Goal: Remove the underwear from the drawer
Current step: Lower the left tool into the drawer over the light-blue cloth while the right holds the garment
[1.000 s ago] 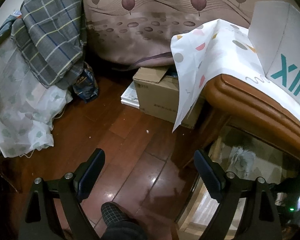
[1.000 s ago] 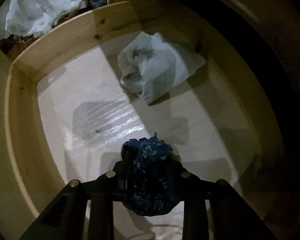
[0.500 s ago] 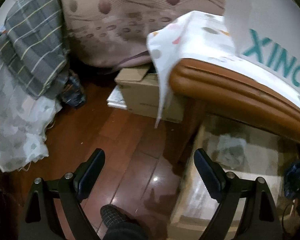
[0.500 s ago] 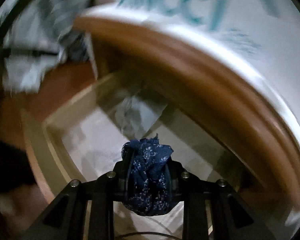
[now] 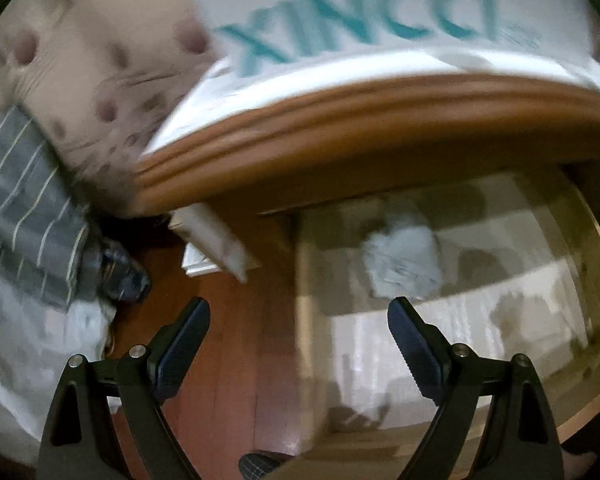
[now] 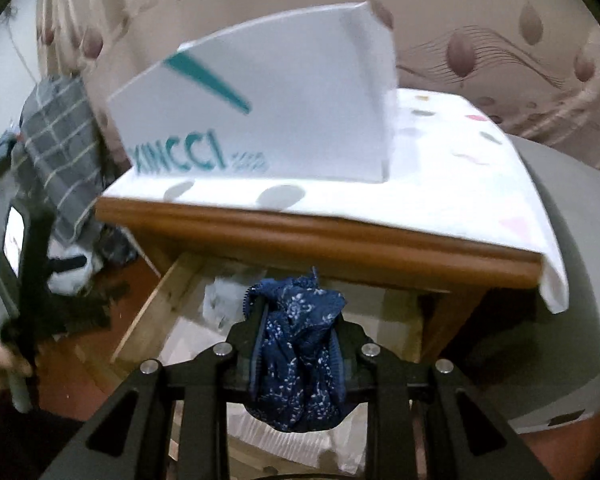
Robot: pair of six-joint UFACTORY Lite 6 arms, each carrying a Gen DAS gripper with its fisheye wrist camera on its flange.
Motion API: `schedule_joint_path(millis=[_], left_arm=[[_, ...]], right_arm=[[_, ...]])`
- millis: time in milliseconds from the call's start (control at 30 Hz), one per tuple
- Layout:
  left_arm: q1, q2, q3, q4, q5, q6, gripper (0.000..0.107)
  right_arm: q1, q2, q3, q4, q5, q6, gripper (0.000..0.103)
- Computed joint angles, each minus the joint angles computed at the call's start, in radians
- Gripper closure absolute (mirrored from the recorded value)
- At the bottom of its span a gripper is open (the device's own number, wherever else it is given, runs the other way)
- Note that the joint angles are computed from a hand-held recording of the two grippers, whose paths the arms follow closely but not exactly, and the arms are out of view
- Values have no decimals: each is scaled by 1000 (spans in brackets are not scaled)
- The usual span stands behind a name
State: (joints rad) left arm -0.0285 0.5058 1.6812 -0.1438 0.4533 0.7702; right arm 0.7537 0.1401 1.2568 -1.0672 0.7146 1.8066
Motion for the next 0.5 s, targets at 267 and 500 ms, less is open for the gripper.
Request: schedule_joint_path(millis=[267, 500], left_arm=[[-96, 134, 124, 101, 175, -246, 29], [-80, 356, 429, -43, 428, -513, 36]], right_arm=[[-35, -120, -110, -93, -43, 150, 77], [-65, -228, -194, -163, -72, 243, 77]])
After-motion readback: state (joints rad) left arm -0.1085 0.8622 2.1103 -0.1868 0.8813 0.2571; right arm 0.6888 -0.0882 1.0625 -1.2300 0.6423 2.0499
